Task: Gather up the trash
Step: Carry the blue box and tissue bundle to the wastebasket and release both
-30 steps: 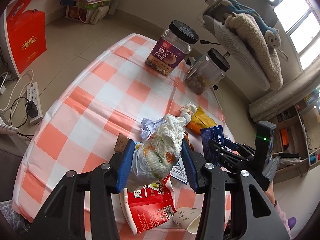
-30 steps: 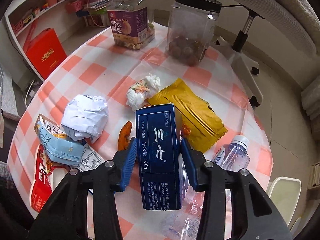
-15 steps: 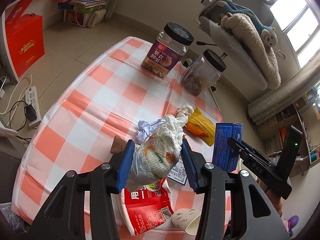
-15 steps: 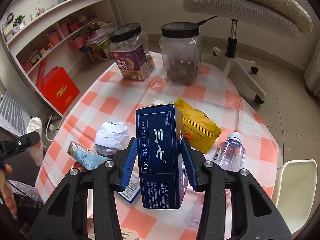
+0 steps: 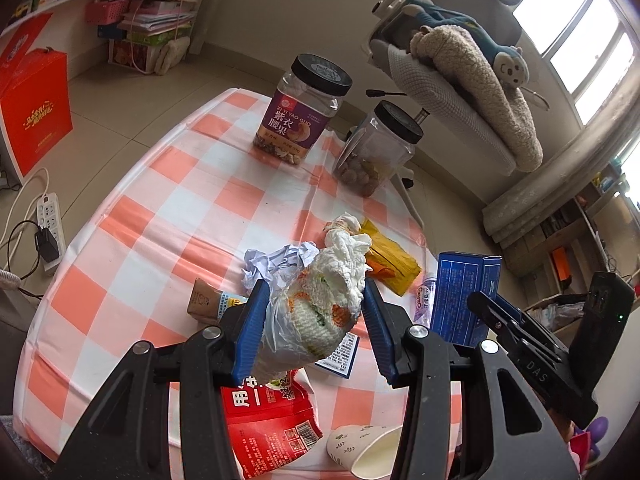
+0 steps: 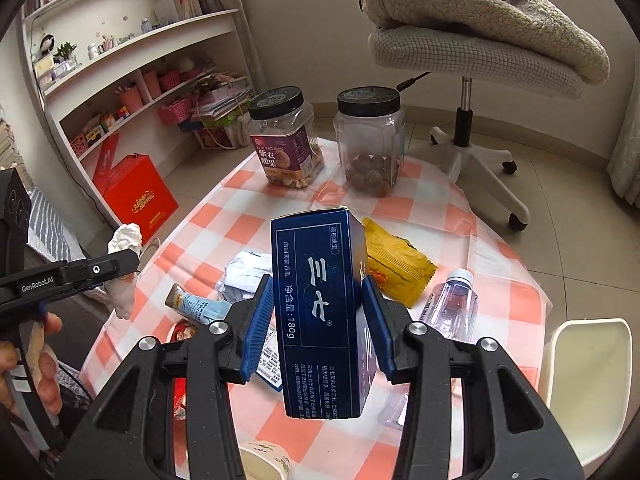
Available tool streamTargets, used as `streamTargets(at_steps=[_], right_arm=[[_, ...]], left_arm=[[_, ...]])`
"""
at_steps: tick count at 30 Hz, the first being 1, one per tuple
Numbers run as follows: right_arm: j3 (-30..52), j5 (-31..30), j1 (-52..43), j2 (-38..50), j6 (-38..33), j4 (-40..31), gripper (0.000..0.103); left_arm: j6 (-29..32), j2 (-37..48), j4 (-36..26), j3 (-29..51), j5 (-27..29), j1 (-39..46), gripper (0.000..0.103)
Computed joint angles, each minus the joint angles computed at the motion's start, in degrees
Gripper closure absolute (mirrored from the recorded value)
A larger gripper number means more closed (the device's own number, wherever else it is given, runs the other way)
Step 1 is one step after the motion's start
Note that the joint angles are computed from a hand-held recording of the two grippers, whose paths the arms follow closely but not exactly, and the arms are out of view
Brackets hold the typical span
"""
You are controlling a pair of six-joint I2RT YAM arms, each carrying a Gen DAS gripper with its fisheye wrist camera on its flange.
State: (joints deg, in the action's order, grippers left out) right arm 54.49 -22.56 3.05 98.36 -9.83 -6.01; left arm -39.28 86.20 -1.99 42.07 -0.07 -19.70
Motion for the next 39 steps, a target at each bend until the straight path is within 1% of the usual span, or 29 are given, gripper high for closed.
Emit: streamTargets(at_steps=[5, 9, 16, 20, 23, 26, 28, 33, 36, 39], right_arm=[[-2.28, -0.94, -2.87, -1.09, -0.33, 2.11, 0.061], [-3.18, -2.4, -5.36, -2.0, -0.53, 2.21, 0.061], [-5.46, -2.91, -10.2, -4.72, -1.2, 3.11, 0.06], [-5.95, -2.96, -14.55, -6.25, -1.72, 3.21, 0.06], [-4.79, -3.15, -19.03, -6.21, -1.74, 1.93, 0.06], [-3.46, -2.74, -24.02, -5.66, -1.8, 1.18, 0.061], [-2.28, -2.12, -27.32, -4.77, -2.2, 0.71, 0.064], [2.66, -1.64, -35.35, -0.48, -2.47, -2.73, 0.065], [5.73, -2.0, -39.56, 2.19, -2.16, -4.37, 0.065], [8.96, -4.08, -43.47, 4.35, -1.57, -6.65, 0.065]], left_arm=[[-0.07, 1.37, 1.63, 0.74, -1.71, -2.58, 0.056], [-0.04, 1.55, 2.8, 1.01, -3.48, -4.88, 0.056], [0.22, 1.69, 3.94, 1.5, -6.6, -7.81, 0.056], [0.51, 1.66, 3.86, 1.82, -7.76, -9.6, 0.056], [0.6, 1.08, 3.57, 2.13, -8.72, -11.53, 0.056], [0.89, 0.7, 2.39, 3.28, -11.67, -14.44, 0.056], [1.33, 1.48, 0.55, 5.47, -13.42, -16.61, 0.056], [0.23, 4.77, -2.54, 12.29, -15.26, -22.07, 0.056], [-0.02, 8.76, -4.4, 18.73, -16.44, -25.82, 0.056], [-0.92, 13.81, -5.7, 25.97, -15.89, -28.64, 0.056]])
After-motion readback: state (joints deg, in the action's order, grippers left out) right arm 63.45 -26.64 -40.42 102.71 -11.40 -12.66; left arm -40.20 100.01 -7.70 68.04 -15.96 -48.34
